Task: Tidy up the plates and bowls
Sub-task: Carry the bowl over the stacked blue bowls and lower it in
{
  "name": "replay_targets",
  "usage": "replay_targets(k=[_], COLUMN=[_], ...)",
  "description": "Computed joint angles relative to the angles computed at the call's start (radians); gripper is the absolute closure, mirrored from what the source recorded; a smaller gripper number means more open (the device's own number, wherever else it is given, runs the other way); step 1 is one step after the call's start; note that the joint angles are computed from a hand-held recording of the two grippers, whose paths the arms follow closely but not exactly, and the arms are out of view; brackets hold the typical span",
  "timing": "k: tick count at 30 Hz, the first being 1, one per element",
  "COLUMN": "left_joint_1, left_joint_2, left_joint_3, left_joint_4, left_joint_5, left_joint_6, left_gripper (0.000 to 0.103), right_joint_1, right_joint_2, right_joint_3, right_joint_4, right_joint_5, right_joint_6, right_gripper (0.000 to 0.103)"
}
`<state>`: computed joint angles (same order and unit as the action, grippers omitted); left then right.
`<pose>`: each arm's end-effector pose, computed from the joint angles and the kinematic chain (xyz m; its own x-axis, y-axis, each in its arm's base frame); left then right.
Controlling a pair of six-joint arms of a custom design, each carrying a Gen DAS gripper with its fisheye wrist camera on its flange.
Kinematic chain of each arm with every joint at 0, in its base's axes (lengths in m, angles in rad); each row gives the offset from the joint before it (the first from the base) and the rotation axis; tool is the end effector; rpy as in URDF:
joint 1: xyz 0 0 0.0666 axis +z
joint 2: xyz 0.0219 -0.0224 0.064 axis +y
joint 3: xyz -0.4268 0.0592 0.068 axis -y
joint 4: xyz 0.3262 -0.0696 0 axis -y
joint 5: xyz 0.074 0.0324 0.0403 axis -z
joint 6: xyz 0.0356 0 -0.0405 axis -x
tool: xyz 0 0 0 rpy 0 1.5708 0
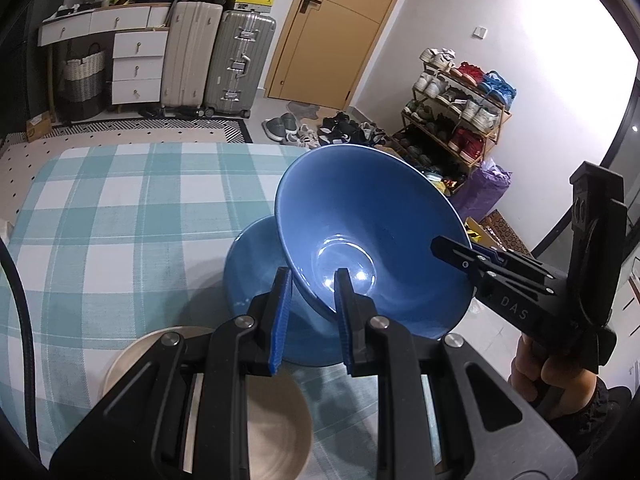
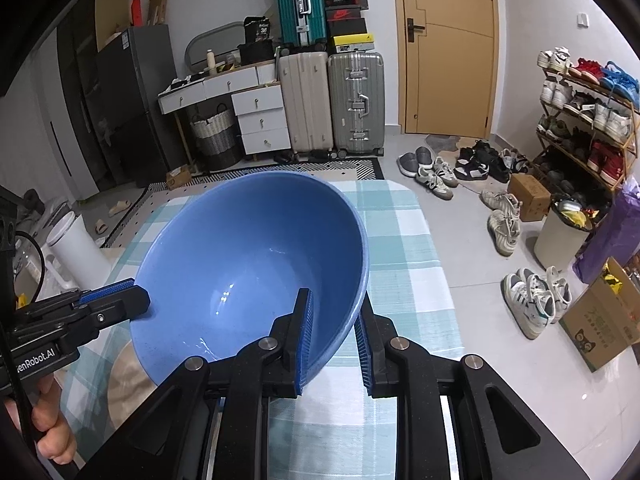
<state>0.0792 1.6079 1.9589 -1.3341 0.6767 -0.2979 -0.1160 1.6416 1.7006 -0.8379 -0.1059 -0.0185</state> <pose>0.4686 0.0144 0.5819 -0.7096 0.1732 -0.6830 0.5154 0.7886 -0.3355 0.5201 -0.0572 0.4938 -0.6969 0.0997 -0.7102 0.0533 0.9947 0.0874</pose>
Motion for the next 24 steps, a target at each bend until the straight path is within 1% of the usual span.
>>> replay_targets(k=[12,24], left_joint_1=[0.027,0.021], left_joint_2=[0.037,0.061], left_joint_3=[-0.034,-0.091], left_joint_4=[0.042,0.105], left_joint_5=[-0.019,-0.046], left_joint_6=[0.0,-0.001], left_gripper=[0.086,0.086], right_joint_1=[0.041,0.063], right_joint_2=[0.044,0.062], right_joint_3=[0.005,-0.023], right_joint_4=[0.001,0.024], right_joint_5=[0.028,0.066], right_joint_6=[0.019,0.026], right_gripper=[0.082,0.082])
